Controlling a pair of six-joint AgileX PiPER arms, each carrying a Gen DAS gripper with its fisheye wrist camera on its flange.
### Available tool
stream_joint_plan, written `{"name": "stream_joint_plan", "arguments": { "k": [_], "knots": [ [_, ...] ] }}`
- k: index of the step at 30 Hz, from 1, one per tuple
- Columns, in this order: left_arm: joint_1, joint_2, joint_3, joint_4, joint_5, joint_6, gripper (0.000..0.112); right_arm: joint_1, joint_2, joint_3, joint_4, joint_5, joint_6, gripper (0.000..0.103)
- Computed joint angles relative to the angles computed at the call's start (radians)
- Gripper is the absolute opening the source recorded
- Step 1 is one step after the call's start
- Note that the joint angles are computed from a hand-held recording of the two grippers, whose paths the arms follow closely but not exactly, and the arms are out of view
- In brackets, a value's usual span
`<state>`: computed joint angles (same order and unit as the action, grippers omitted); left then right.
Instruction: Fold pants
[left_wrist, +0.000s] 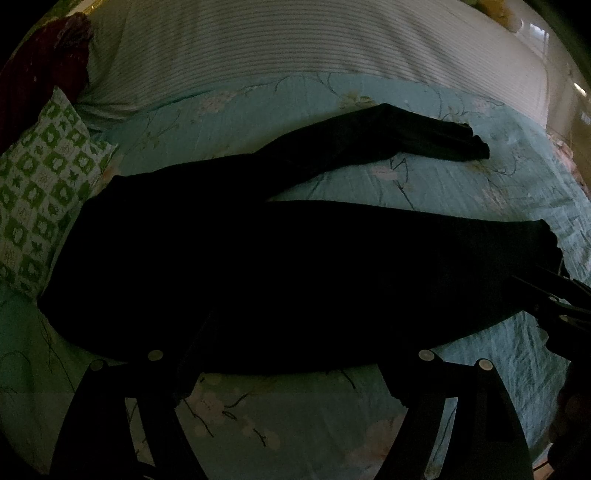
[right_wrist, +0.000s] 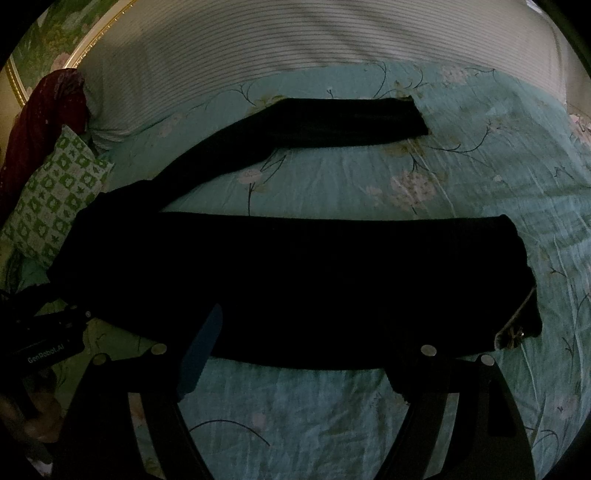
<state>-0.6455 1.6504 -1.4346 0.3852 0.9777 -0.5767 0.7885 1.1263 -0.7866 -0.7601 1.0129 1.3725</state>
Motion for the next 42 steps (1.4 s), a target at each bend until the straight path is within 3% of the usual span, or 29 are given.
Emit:
{"name": "stream_joint_plan", "arguments": {
  "k": [13,21,23,27,32,42],
  "knots": [
    [0.002,0.002,0.005,-0.004,0.0,0.002,0.081,0.009,-0.002,0.0,-0.009,0.01,0.009,0.08],
    [0.014,0.032,-0.04,-0.014,0.022,0.02,0.081,-0.036,-0.038,0.012,0.026,-0.07,0.003,0.08],
    [0.021,0.046,-0.059,-0.02,0.027,0.032,0.081,-0.042,-0.02,-0.009,0.042,-0.034,-0.026,0.08],
    [0.033,0.067,-0.093,-0.021,0.038,0.05,0.081,-0.056,-0.031,0.003,0.011,-0.053,-0.014,0.08],
    [0.053,0.12,-0.183,-0.038,0.078,0.098,0.081,-0.101,-0.056,0.022,-0.024,-0.103,-0.02,0.08],
    [0.084,0.341,-0.557,-0.07,0.221,0.214,0.081,-0.359,-0.049,-0.062,0.122,-0.197,-0.296,0.08]
  ]
}}
